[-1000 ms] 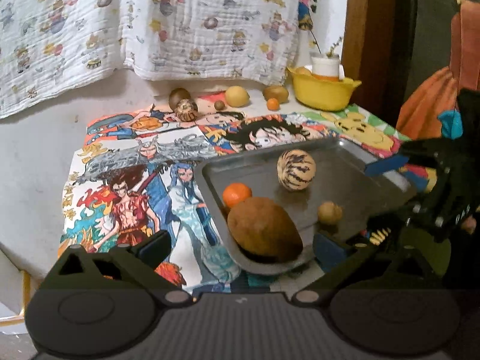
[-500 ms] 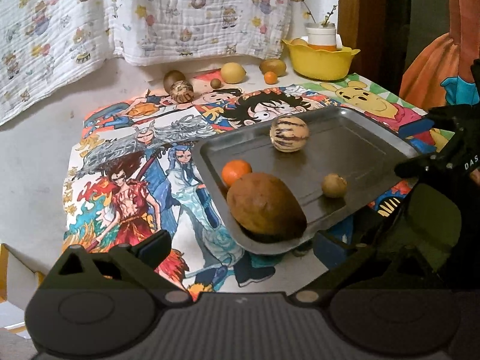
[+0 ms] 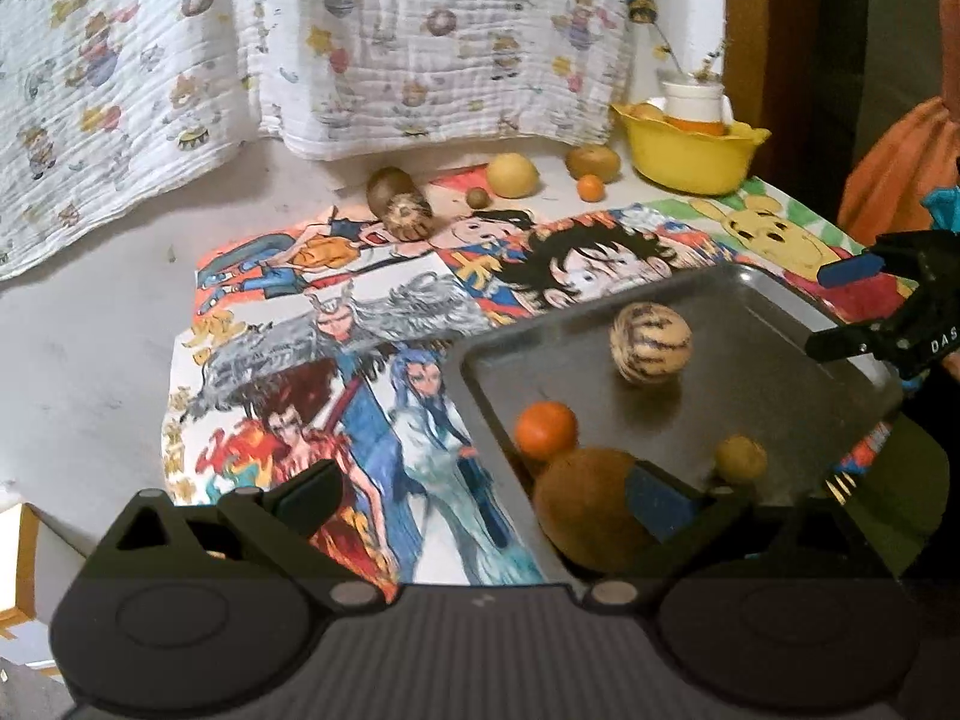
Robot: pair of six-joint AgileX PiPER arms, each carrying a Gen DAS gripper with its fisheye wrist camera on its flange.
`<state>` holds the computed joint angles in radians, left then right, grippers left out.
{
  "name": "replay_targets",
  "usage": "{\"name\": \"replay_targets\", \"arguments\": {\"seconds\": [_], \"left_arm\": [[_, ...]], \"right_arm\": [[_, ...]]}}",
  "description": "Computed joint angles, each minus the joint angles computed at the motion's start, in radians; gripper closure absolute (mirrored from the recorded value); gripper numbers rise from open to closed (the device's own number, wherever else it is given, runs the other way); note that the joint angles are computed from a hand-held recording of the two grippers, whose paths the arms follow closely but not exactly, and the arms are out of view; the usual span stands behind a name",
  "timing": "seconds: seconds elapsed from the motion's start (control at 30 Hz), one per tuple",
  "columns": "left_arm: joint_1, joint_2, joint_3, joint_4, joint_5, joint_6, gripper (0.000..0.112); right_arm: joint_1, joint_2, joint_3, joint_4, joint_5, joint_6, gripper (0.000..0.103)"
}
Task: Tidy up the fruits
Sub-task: 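Reach both tools toward the remaining fruits by the wall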
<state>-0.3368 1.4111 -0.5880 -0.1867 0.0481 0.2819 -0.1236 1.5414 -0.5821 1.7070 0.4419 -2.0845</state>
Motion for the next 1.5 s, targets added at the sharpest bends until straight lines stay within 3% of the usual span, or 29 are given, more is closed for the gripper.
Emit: {"name": "replay_targets", "arguments": {"seconds": [0.07, 0.17, 0.6, 0.73, 0.83, 1.23, 1.5], "left_arm": [[0.019, 0.034, -0.042, -0.064, 0.013, 0.070, 0.010], [0.038, 0.087, -0.113, 0.034, 0.038, -0.031, 0.010], [0.101, 0.358, -0.469, -0.230, 0.142, 0.218, 0.010], [0.105, 0.478, -0.613, -0.046, 0.173, 0.026, 0.010], [0.111, 0.568, -0.727, 0.012, 0.194, -0.044, 0.010], [0.128, 0.844, -1.109, -0.082, 0.284, 0.030, 0.010], [0.130, 0.943, -1.241, -0.154, 0.310, 0.063, 0.010]], "right_arm": [[0.002, 0.034, -0.048, -0.026, 0.005, 0.021, 0.001], [0.008, 0.082, -0.117, -0.061, 0.002, 0.060, 0.001], [0.073, 0.280, -0.481, -0.418, -0.044, 0.469, 0.001], [0.094, 0.358, -0.635, -0.569, -0.041, 0.615, 0.001], [0.113, 0.432, -0.773, -0.688, -0.039, 0.727, 0.001], [0.162, 0.788, -1.357, -1.172, 0.052, 1.218, 0.001], [0.191, 0.955, -1.597, -1.324, 0.110, 1.380, 0.002]]}}
